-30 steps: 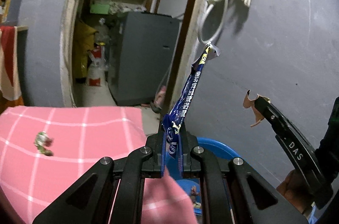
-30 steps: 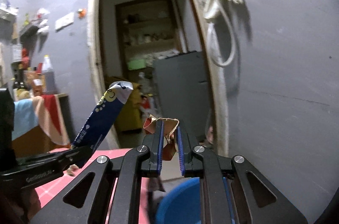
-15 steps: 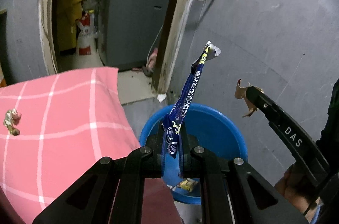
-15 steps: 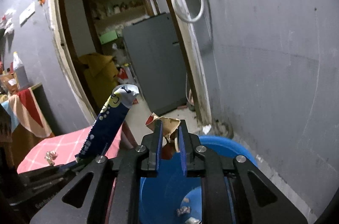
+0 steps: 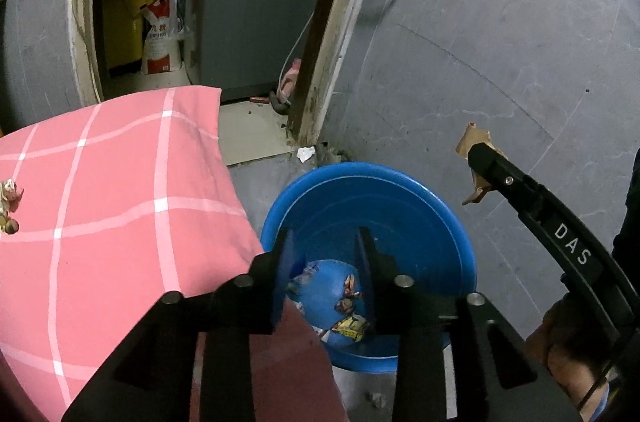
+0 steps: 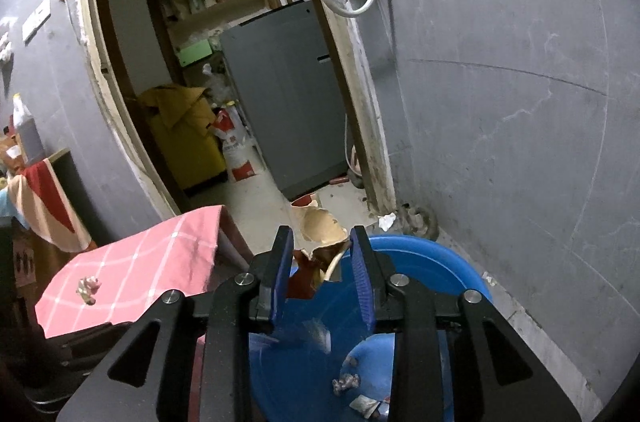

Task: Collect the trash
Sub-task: 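Carry the blue wrapper and brown scraps to the blue basin and release both, then bring both tools back over the table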

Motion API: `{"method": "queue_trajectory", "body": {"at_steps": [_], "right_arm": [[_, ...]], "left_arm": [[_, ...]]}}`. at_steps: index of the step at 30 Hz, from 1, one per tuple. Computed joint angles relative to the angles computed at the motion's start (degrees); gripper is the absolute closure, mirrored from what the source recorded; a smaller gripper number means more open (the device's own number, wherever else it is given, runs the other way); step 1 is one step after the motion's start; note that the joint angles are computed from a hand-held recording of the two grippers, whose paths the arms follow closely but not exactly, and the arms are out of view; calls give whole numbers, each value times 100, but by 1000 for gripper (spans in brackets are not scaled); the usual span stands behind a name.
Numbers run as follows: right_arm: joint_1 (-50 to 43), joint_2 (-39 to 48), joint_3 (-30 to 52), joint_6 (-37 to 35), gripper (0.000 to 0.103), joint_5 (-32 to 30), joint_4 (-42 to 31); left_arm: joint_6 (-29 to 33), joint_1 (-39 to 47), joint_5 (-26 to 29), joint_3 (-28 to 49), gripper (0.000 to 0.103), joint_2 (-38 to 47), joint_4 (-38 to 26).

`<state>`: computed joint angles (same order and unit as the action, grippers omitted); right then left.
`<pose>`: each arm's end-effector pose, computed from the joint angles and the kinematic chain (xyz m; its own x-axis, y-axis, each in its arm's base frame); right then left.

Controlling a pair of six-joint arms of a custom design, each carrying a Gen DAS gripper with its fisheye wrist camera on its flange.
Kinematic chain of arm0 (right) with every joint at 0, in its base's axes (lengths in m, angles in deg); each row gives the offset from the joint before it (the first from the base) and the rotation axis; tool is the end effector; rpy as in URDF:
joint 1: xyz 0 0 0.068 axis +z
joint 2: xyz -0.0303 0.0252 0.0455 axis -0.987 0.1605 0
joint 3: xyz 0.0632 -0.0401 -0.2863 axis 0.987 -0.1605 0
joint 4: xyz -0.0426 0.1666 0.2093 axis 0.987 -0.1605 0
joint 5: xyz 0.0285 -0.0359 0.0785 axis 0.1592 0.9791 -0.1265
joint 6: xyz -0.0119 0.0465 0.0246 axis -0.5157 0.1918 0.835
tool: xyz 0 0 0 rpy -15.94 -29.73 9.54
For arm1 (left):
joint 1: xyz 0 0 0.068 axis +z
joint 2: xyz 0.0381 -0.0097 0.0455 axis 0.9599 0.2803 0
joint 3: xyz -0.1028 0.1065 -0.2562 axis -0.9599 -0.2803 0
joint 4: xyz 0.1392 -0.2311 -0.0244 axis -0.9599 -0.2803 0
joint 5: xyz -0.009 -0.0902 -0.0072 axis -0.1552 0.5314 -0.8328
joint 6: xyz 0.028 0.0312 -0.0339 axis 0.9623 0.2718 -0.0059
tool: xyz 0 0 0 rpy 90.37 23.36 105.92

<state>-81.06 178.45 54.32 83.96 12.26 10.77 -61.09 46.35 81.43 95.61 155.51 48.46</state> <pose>0.2189 0.0113 0.0979 -0.5390 0.1064 -0.8356 -0.2371 0.9327 0.2717 0.1976 -0.0968 0.0858 -0.7280 -0.1478 -0.6695 0.0294 0.9689 -0.2459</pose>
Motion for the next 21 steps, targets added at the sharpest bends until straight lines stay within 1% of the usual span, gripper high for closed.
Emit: {"method": "queue_trajectory", "body": {"at_steps": [4,6,9,11,13,15,17,18,20,21], "right_arm": [[54,5,66,26,74,67,-94],[44,-31,75,20,73,63,-144],[29,-5,60,37,56,28,-72],[39,17,45,45,56,27,-10],[66,31,48,27,55,67,-4],[83,62,78,19,54,59,-40],[138,95,76,23,52,104,2],[160,121,56,28,50,108,74],[209,100,-1,50,42,107,193],[242,103,-63,69,33,98,354]], "left_arm": [[-14,65,-19,-33,70,-64,21],[-16,119,-47,-158,65,-174,121],[-13,233,-59,-299,64,-345,187],[-19,284,-83,-345,63,-502,109],[11,382,-76,-442,60,-697,74],[53,515,-30,-571,52,-958,47],[93,649,-2,-689,50,-1240,27],[109,682,-17,-725,50,-1402,-48],[182,792,-64,-812,48,-1773,-194],[228,867,-101,-899,44,-2004,-235]]}}
